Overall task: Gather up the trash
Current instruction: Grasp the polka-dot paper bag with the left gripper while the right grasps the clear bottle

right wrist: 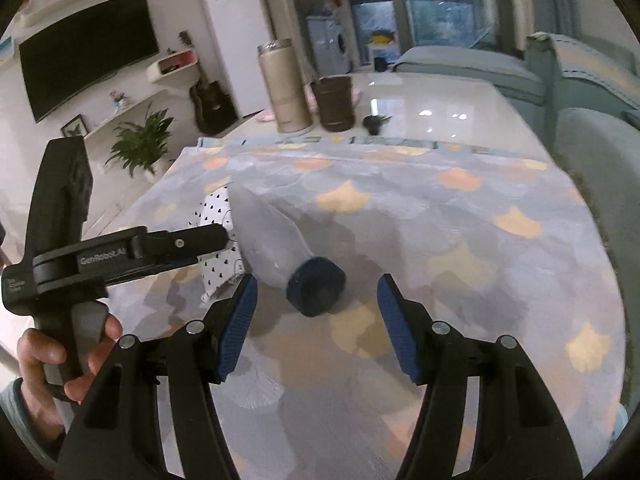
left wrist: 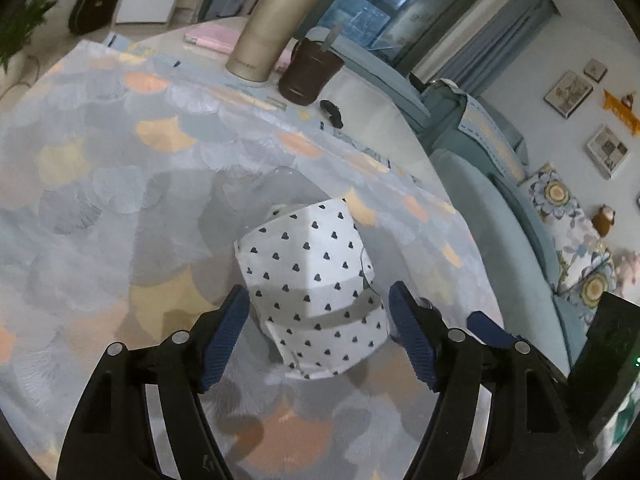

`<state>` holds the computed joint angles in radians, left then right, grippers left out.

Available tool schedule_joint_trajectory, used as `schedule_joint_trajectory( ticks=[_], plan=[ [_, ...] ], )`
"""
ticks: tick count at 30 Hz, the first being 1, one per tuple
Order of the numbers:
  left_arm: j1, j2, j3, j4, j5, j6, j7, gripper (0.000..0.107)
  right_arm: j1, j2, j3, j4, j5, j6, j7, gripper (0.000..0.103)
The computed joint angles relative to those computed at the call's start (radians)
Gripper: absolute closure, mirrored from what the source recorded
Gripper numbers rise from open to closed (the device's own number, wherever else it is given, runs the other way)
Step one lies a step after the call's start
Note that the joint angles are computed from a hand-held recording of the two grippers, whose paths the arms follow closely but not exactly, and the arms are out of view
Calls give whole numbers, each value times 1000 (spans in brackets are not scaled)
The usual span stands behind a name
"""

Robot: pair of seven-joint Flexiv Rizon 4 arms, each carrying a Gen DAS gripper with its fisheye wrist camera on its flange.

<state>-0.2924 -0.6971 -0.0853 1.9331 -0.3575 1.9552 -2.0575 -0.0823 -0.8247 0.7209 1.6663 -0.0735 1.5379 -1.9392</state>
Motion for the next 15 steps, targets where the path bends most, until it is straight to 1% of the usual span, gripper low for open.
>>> schedule_joint_trajectory(
  ticks=[1, 2, 3, 4, 5, 6, 7, 8, 9, 11, 13, 14, 15],
  plan=[
    [36, -6, -36, 2, 23, 9, -13, 39, 12, -6, -10, -14, -5, -7, 2, 45],
    [59, -9, -59, 5, 39, 21, -21, 46, 16, -16, -8, -31, -7, -23, 2, 45],
    [109, -20, -109, 10, 82, 46, -41, 54, 8, -31, 9, -51, -6, -50, -5, 45],
    [144, -27, -143, 12, 115, 56, -56, 57, 4, -36, 15, -61, 1, -67, -14, 45],
    [158, -29, -156, 16, 132, 59, -68, 62, 16, -41, 8, -77, 6, -83, -21, 45],
    [168, -31, -164, 18, 147, 60, -76, 70, 25, -42, 1, -88, 12, -95, -31, 45],
    [182, -34, -173, 18, 167, 58, -80, 73, 33, -44, -4, -97, 19, -105, -40, 45],
    [193, -33, -183, 22, 186, 61, -85, 80, 40, -45, -7, -107, 27, -122, -49, 45],
    [194, -32, -181, 27, 195, 67, -90, 85, 43, -43, -7, -109, 38, -131, -59, 45],
    [189, -19, -171, 42, 201, 70, -98, 89, 56, -33, -17, -104, 55, -139, -82, 46],
    [177, 8, -154, 70, 200, 80, -109, 91, 78, -12, -43, -89, 75, -137, -91, 53],
    [158, 27, -132, 88, 188, 85, -111, 91, 71, -6, -34, -85, 88, -154, -106, 59],
    [129, 46, -100, 105, 166, 85, -109, 91, 51, -5, -5, -81, 104, -187, -132, 66]
  ],
)
